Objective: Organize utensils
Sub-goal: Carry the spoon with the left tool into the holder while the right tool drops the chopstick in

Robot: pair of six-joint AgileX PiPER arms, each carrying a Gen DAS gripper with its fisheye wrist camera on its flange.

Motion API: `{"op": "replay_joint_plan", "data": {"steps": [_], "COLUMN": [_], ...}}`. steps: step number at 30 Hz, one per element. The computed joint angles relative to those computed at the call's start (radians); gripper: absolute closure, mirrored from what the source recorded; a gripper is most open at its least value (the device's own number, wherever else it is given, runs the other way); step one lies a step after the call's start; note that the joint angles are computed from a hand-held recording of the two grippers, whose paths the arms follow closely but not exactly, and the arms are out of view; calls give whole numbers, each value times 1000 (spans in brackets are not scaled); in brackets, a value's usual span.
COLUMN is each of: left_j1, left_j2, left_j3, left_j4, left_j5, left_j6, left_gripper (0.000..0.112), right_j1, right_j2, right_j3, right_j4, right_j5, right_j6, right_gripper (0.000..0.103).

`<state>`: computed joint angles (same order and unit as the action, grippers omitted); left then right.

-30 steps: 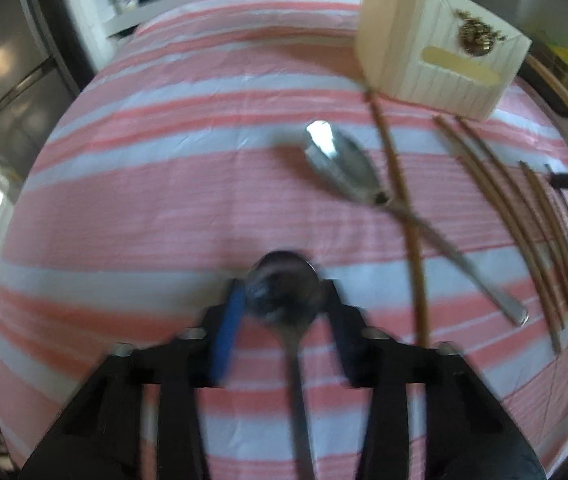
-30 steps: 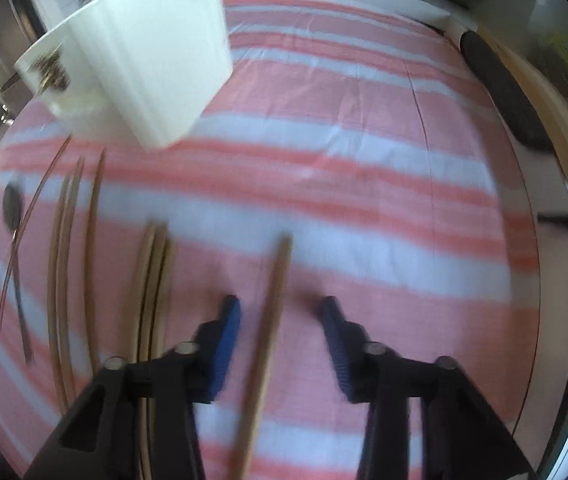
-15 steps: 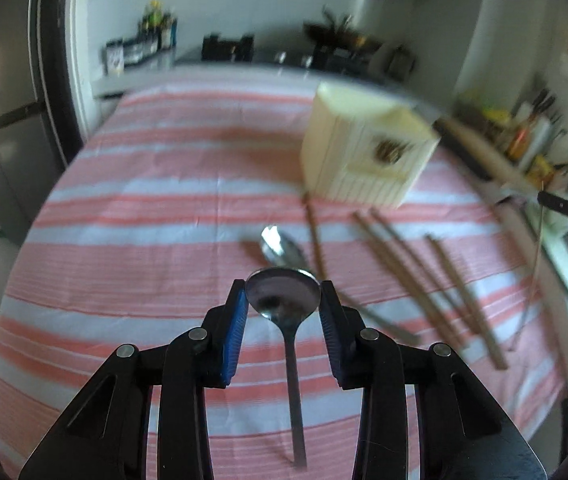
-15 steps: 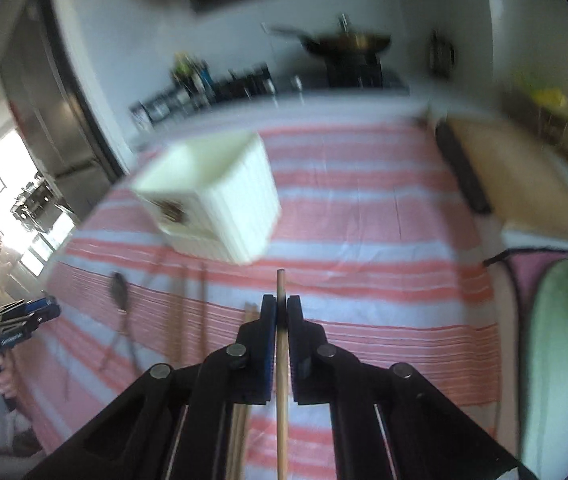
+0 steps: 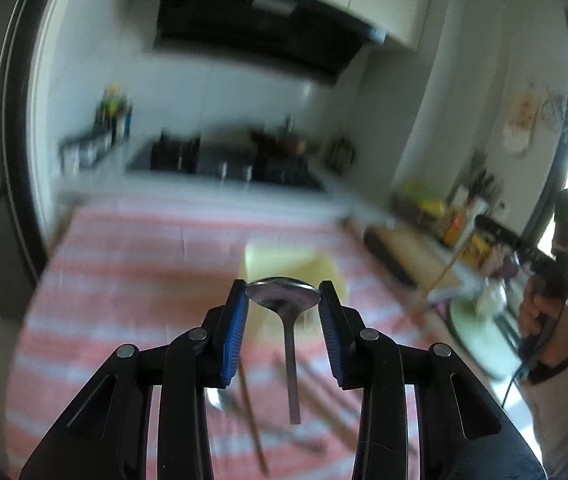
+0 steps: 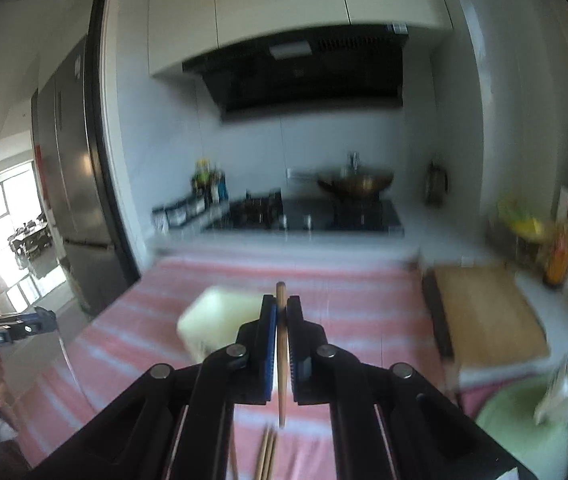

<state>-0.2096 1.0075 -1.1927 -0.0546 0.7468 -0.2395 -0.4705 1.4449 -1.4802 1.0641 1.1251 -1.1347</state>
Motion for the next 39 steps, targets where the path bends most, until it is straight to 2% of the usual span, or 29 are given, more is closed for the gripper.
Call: {"op": "replay_joint_plan", "data": {"steps": [3, 7, 10, 12, 14, 16, 18, 23, 25, 29, 30, 31, 33, 36, 38, 39], "left_j1": [-24, -42, -54, -46, -28, -17, -1, 5, -3, -10, -5, 1, 7, 19, 16, 13], "left_j2": [164, 340, 457, 526, 619, 695, 765, 850, 876, 898, 893, 885, 847, 698, 553, 482], "left_j3": [-197, -340, -380, -406, -460, -505, -554, -579, -591, -586, -576, -558, -507, -328, -155, -66], "left_j4": [112, 216, 322, 305, 222, 168, 107, 77, 95, 119, 111, 96, 69, 34, 46, 58], "left_j5": [-38, -107, -155, -154, -110, -54, 7, 52, 60, 47, 35, 17, -8, -49, -84, -110], "left_j6": [-73, -152, -231, -229, -163, -109, -52, -41, -56, -108, -109, -105, -95, -27, 8, 13], "left_gripper": [77, 77, 77, 77, 77, 77, 77, 77, 76, 74, 71, 67, 66, 64, 54, 46], "right_j1": [116, 224, 292, 342, 393, 434, 474, 501, 508, 519, 523, 522, 503, 461, 411, 368], "right_j2": [91, 168, 187, 209, 247, 301, 384, 530, 562, 602, 614, 603, 534, 423, 296, 213], "right_j3": [-189, -304, -279, -249, -246, -262, -333, -475, -502, -536, -553, -532, -414, -253, -71, 29], "right_j4": [-49, -73, -58, -67, -135, -225, -342, -474, -495, -513, -517, -507, -434, -332, -230, -218], "right_j5": [-77, -159, -235, -291, -323, -321, -277, -199, -209, -220, -211, -222, -281, -313, -322, -294], "right_j6": [148, 252, 242, 228, 257, 309, 398, 551, 584, 628, 640, 635, 571, 441, 271, 171], "right_gripper": [98, 98, 98, 98, 98, 98, 98, 98, 97, 94, 81, 63, 52, 52, 52, 52]}}
